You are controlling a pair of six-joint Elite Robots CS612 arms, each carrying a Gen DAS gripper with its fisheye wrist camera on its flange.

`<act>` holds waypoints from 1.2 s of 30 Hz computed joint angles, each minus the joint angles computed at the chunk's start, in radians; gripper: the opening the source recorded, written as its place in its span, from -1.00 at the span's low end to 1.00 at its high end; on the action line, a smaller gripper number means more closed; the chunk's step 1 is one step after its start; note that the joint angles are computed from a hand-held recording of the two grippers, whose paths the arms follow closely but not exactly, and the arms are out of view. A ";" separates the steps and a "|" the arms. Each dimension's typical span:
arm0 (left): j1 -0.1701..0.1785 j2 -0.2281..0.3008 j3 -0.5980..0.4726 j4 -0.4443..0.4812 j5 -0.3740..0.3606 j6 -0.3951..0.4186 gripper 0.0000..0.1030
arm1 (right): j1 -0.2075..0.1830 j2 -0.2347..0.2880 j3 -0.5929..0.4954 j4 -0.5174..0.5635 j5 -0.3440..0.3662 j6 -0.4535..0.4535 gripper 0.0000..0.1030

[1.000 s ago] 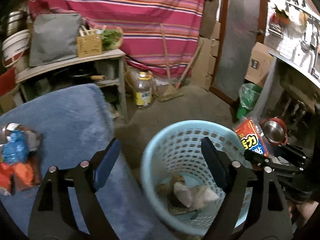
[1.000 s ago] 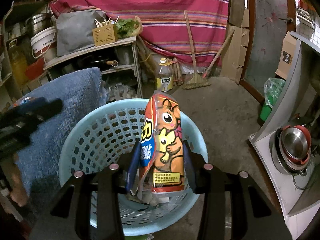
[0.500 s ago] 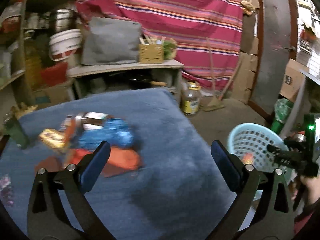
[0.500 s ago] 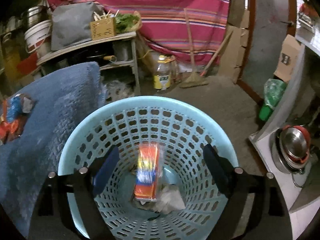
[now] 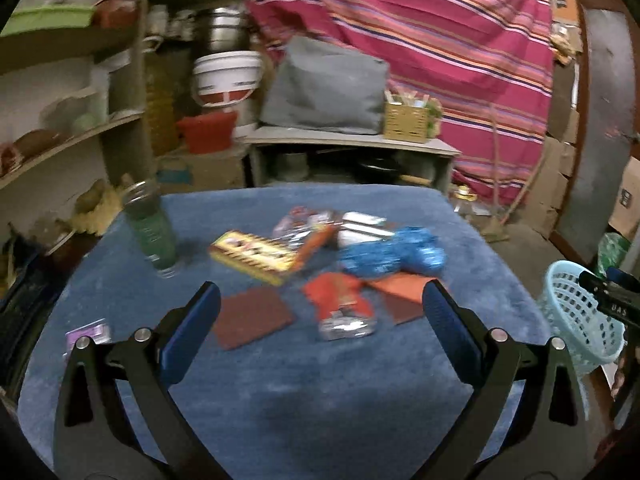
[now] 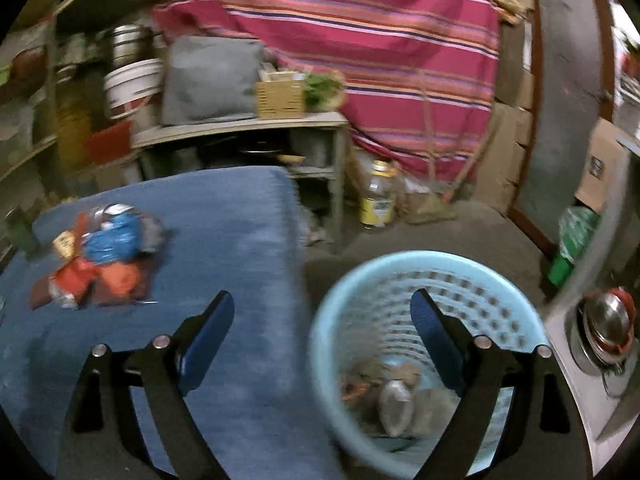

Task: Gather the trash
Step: 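Move both tools back to the table toward the brown pad and red packet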

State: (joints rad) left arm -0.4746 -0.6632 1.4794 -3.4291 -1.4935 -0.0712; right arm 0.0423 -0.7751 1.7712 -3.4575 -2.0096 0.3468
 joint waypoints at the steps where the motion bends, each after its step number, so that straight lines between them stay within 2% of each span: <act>1: 0.007 0.001 0.000 0.000 0.003 0.000 0.89 | 0.008 0.005 -0.013 0.008 0.004 -0.006 0.71; 8: 0.051 0.012 -0.011 0.020 0.031 -0.012 0.89 | 0.063 0.053 -0.110 0.076 0.035 -0.025 0.71; 17: 0.080 0.049 -0.054 0.081 0.041 -0.051 0.89 | 0.090 0.091 -0.186 0.128 0.063 -0.046 0.71; 25: 0.082 0.089 -0.113 0.164 0.027 -0.074 0.89 | 0.099 0.125 -0.241 0.153 0.063 -0.054 0.72; 31: 0.069 0.117 -0.169 0.240 0.026 -0.072 0.89 | 0.095 0.140 -0.266 0.184 0.056 -0.061 0.72; 36: 0.056 0.137 -0.220 0.314 0.017 -0.071 0.89 | 0.081 0.141 -0.263 0.199 0.092 -0.027 0.72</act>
State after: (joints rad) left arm -0.4185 -0.5260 1.2593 -3.1147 -1.4764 -0.1421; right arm 0.1237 -0.6344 1.5080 -3.2585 -1.9176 0.3194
